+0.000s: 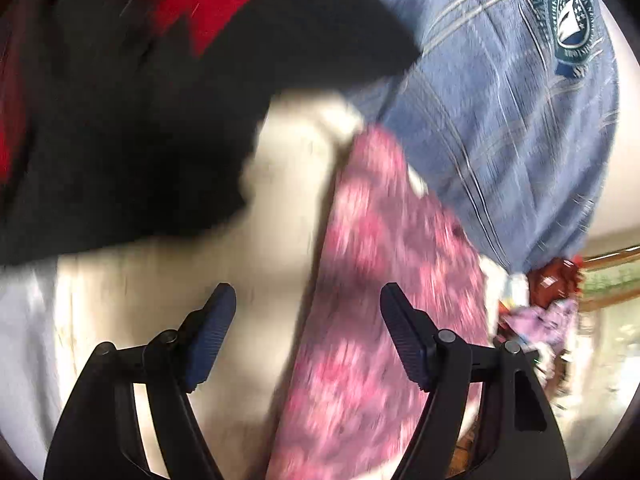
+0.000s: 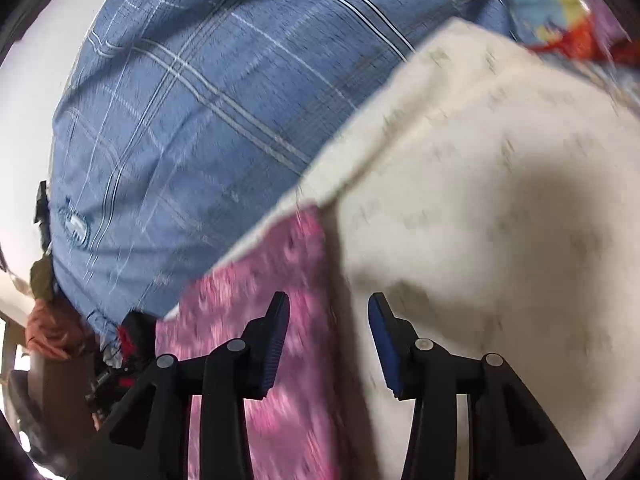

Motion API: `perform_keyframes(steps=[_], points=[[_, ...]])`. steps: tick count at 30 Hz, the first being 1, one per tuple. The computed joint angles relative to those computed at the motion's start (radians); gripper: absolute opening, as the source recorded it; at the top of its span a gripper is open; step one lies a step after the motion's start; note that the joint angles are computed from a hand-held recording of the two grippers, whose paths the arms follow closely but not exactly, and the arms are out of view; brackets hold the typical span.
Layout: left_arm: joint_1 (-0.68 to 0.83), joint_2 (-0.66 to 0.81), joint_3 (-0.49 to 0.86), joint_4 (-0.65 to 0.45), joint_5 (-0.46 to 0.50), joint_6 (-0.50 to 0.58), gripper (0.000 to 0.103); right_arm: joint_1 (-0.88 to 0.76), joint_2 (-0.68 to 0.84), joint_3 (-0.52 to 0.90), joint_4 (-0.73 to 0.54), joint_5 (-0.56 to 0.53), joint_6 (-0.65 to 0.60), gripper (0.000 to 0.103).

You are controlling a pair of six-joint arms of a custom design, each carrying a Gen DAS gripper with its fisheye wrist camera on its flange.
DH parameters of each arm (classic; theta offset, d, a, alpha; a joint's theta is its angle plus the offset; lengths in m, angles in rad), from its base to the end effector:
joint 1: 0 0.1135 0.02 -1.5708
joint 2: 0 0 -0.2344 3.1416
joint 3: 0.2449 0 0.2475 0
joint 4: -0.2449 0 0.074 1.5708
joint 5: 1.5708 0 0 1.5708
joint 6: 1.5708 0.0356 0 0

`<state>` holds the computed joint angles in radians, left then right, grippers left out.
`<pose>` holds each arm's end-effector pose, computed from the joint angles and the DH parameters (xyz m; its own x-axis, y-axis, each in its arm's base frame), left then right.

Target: Fold small clothes

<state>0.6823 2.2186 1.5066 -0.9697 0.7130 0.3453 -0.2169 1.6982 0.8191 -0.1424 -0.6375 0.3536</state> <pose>0.3028 0.2160 0.0887 -0.9063 -0.4064 -0.1159 -0.2406 0.7216 -0.6492 0.3002 -0.0445 0.1118 -0.8266 0.4671 -0.3140 0.1660 0.7354 0.6570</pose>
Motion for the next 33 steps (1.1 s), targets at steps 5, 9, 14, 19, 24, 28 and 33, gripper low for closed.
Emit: perform_keyframes(steps=[5,9,14,19,24,28,33], points=[[0.035,-0.060,-0.140,-0.073,0.060,0.189,0.074,-0.013,-0.063,-0.165,0.122,-0.082,0.030,0.044],[-0.022,-0.265,-0.328,0.051,0.024,0.153,0.042,0.112,-0.183,-0.158,0.059,0.089,0.006,0.010],[-0.058,-0.274,-0.394,0.206,-0.102,-0.018,0.027,0.189,-0.139,-0.098,-0.030,0.311,-0.048,0.007],[0.135,-0.372,-0.428,0.052,-0.015,0.142,0.040,0.027,-0.444,-0.317,-0.033,0.107,0.022,0.018],[0.283,-0.421,-0.528,-0.123,0.092,0.381,0.084,-0.214,-0.860,-0.536,-0.338,-0.149,-0.083,0.045],[0.201,-0.290,-0.572,-0.062,0.179,0.320,0.084,-0.226,-0.837,-0.639,-0.263,-0.259,0.008,0.049],[0.135,-0.304,-0.590,0.149,0.277,0.021,0.073,0.013,-0.679,-0.726,0.279,-0.064,0.400,0.041]])
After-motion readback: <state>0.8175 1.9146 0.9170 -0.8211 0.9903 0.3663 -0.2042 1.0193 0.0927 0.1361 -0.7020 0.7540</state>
